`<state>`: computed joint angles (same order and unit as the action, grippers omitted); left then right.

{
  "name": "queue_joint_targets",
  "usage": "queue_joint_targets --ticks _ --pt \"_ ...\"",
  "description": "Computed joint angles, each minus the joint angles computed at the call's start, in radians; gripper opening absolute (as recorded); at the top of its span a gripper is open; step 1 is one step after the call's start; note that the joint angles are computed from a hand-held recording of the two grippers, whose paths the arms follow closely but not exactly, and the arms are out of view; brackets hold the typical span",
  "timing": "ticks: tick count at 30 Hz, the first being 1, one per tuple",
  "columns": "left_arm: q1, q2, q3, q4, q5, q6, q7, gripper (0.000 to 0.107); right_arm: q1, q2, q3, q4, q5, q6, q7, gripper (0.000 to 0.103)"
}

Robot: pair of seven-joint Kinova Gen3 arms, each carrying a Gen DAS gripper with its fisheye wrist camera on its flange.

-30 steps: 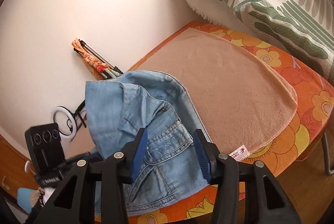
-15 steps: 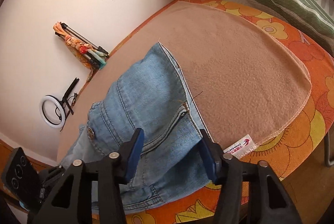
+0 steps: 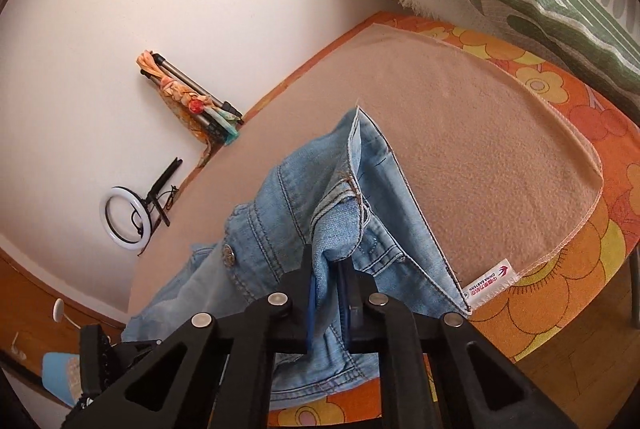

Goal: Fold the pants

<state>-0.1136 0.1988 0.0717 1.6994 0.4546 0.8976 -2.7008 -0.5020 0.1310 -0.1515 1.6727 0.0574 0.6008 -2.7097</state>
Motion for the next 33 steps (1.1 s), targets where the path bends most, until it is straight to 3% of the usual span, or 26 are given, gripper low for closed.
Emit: queue_joint_targets --ticks 3,6,10,13,15,16,17,20,22,24,27,30,32,33 --pt "-0.053 -0.038 -0.009 0.013 0.096 0.071 -0.070 0.015 0.028 -0.069 -0.021 0.059 -0.030 -0.056 -0.016 0.006" --pt "-0.073 -0.041 -0.026 0.017 0.154 0.140 -0.106 0.015 0.027 -0.104 -0.035 0.086 -0.003 -0.025 -0.034 0.006" --pt "-0.044 -0.003 -0.039 0.022 0.115 0.145 -0.058 0.015 0.038 -0.036 -0.047 0.086 -0.057 0.087 0.009 0.005" --pt "-0.060 0.025 -0.023 0.007 0.099 0.168 -0.015 0.016 0.045 0.032 -0.093 0.013 0.002 0.209 0.013 0.006" --pt "-0.077 0.038 -0.029 -0.017 0.126 0.222 -0.007 0.016 -0.031 0.051 -0.054 -0.038 0.084 0.290 -0.038 0.014" --pt "-0.096 0.035 -0.028 -0.017 0.156 0.239 -0.022 0.021 -0.077 0.054 -0.018 -0.058 0.124 0.331 -0.060 0.032" --pt "-0.112 0.030 -0.030 -0.018 0.180 0.253 -0.030 0.026 -0.123 0.047 0.025 -0.073 0.165 0.371 -0.067 0.038" --pt "-0.158 0.017 -0.046 -0.008 0.257 0.289 -0.051 0.028 -0.262 0.043 0.128 -0.143 0.287 0.477 -0.091 0.040" --pt "-0.187 0.005 -0.064 -0.001 0.299 0.300 -0.052 0.037 -0.303 0.033 0.138 -0.162 0.368 0.477 -0.127 0.040" --pt "-0.209 -0.012 -0.083 0.016 0.329 0.293 -0.050 0.049 -0.270 0.031 0.090 -0.161 0.415 0.412 -0.146 0.040" --pt "-0.241 -0.044 -0.118 0.040 0.352 0.265 -0.039 0.051 -0.151 0.077 -0.019 -0.190 0.394 0.290 -0.067 0.040" --pt "-0.269 -0.067 -0.147 0.037 0.344 0.252 -0.024 0.051 -0.056 0.175 -0.138 -0.288 0.387 0.234 0.047 0.043" --pt "-0.292 -0.082 -0.170 0.037 0.333 0.247 -0.003 0.058 -0.011 0.263 -0.231 -0.381 0.414 0.220 0.128 0.048" --pt "-0.312 -0.086 -0.185 0.039 0.338 0.259 -0.002 0.060 0.003 0.308 -0.277 -0.427 0.445 0.214 0.169 0.057"
